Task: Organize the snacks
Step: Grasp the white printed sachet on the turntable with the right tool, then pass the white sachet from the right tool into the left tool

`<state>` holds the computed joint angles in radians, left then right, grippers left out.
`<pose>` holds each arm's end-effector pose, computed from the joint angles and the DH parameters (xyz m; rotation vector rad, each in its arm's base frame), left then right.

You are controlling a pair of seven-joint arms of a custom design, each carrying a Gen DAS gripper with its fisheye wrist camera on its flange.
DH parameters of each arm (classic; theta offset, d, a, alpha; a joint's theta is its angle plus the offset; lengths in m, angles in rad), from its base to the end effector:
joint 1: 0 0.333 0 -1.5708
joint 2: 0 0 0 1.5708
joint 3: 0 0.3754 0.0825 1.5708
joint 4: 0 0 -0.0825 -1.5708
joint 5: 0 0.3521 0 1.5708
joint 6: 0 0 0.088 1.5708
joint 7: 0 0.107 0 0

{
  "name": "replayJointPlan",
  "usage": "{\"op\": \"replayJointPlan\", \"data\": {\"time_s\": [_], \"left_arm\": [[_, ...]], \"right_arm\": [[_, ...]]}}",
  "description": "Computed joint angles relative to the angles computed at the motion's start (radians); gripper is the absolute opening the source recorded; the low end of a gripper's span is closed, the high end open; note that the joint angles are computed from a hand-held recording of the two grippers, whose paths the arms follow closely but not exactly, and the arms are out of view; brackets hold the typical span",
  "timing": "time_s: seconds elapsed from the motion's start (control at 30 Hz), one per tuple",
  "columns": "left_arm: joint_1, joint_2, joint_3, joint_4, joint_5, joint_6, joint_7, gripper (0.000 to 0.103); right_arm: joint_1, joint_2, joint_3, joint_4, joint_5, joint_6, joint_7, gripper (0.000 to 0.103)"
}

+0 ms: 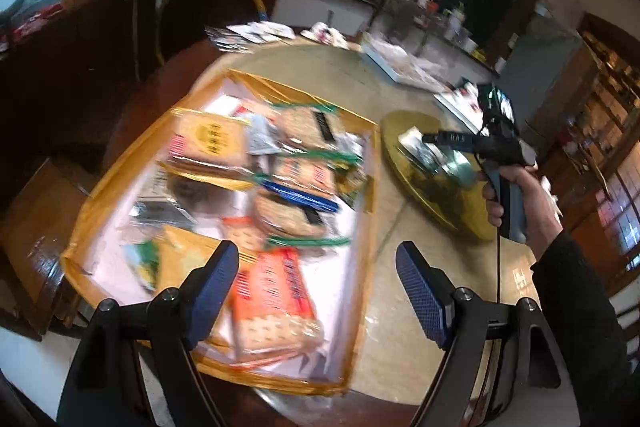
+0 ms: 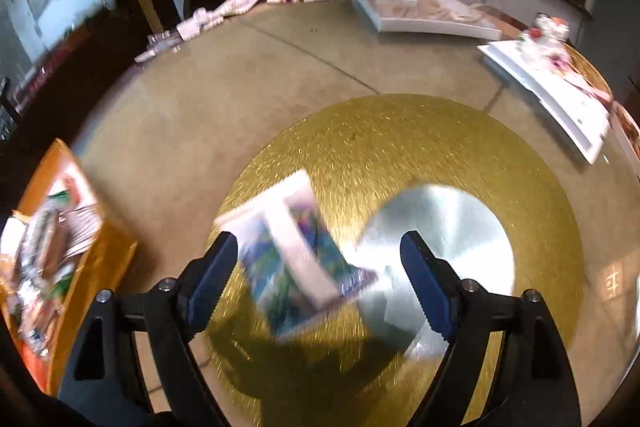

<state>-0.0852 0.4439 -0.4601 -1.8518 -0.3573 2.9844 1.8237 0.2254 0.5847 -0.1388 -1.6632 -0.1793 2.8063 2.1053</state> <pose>0.6204 -0.2879 0.4560 -1.5982 2.2900 -1.1242 0.7268 0.0938 0.4019 -1.6373 2.1088 -0.5611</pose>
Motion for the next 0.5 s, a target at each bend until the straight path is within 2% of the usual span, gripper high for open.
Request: {"op": "replayJointPlan", "data": {"time_s": [0.07, 0.1, 0.13, 0.2, 0.27, 0.37, 0.5], "left_arm": [[-0.006, 0.002, 0.022, 0.011, 0.002, -0.014, -0.026, 0.081], [-0.002, 0.006, 0.023, 0.018, 0.0, -0.024, -0.031, 0.081], [0.001, 0.008, 0.024, 0.021, -0.003, -0.028, -0.034, 0.081], [-0.006, 0.017, 0.037, 0.03, 0.0, -0.028, -0.049, 0.081], [-0.015, 0.028, 0.045, 0.043, 0.006, -0.037, -0.066, 0.081], [-0.02, 0.046, 0.047, 0.081, 0.017, -0.093, -0.073, 0.081], [-0.006, 0.035, 0.012, 0.058, -0.007, -0.062, -0.026, 0.081]], "right_arm": [[-0.07, 0.03, 0.094, 0.031, 0.06, 0.017, -0.086, 0.084], [-0.085, 0.037, 0.122, 0.035, 0.097, 0.02, -0.138, 0.084], [-0.07, 0.044, 0.116, 0.04, 0.108, 0.009, -0.17, 0.083], [0.021, 0.047, 0.028, 0.042, 0.007, -0.018, -0.125, 0.076], [0.049, 0.027, 0.011, -0.004, -0.009, 0.03, -0.113, 0.062], [0.1, 0.001, -0.031, -0.054, -0.037, 0.046, -0.049, 0.062], [0.142, -0.045, -0.055, -0.138, -0.068, 0.077, 0.02, 0.059]]}}
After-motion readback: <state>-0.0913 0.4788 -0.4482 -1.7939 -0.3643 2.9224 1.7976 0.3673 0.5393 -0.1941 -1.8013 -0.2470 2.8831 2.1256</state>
